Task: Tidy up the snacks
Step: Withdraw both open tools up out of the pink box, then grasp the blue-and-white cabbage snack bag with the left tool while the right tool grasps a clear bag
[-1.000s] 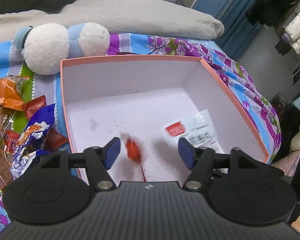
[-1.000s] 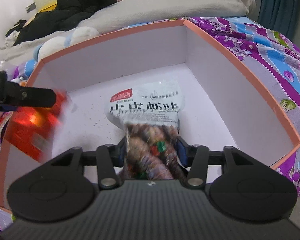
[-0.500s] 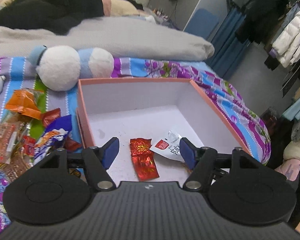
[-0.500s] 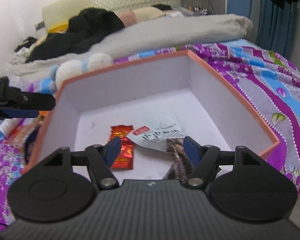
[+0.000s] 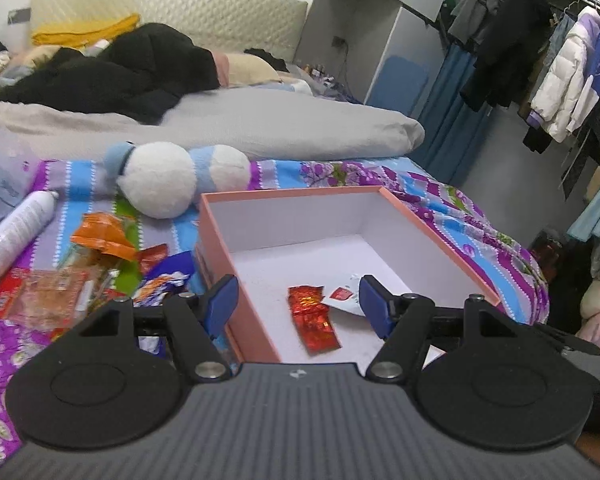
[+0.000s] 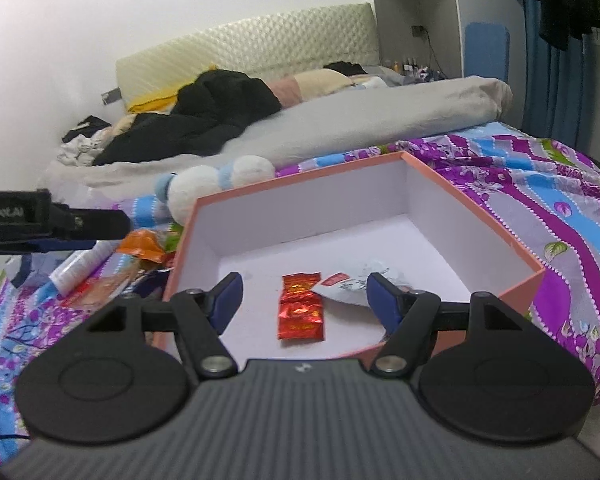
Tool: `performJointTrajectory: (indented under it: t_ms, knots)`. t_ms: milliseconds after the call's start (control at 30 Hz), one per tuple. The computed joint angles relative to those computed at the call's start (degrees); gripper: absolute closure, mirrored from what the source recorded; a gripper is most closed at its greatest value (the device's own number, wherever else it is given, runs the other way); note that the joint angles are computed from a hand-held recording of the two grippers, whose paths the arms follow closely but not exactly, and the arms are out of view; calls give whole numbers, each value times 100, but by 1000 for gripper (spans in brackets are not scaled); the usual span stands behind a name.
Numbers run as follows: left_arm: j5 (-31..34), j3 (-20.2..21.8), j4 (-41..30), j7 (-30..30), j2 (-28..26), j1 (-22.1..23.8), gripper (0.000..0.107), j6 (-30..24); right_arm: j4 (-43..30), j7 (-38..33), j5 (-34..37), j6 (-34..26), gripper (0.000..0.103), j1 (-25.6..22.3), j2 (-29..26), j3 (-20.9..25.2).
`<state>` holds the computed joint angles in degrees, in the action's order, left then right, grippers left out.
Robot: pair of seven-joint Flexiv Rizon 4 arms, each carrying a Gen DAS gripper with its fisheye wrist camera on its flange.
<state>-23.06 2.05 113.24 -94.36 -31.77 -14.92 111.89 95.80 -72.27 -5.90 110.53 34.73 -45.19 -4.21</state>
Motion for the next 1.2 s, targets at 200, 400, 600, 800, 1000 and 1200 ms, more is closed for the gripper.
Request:
performJointTrajectory:
  t_ms: [200, 400, 600, 800, 1000, 1200]
  knots:
    - [-234, 188, 686, -26, 313, -320, 35, 555, 472, -208, 200, 467, 32, 145, 189, 58]
    - [-496, 69, 1302, -34, 586, -409, 35, 929, 883, -511, 440, 762, 32, 298, 387, 129]
    - [-937, 31, 1742, 43, 772, -603, 35, 1145, 1222, -835, 674, 994, 32, 444, 562, 230]
    - [-1070, -88, 2089, 87, 941, -615, 35, 1293, 1519, -1065, 923, 1172, 32, 607, 676, 326]
    - [-1590, -110, 2509, 211, 1125, -904, 33, 1393, 1819, -1344, 1179, 1325, 32, 794, 776, 381]
    - [-2187, -199, 2878, 307, 1230, -1162, 27, 1573, 2082, -1510, 1074, 1349, 32, 724, 858, 597]
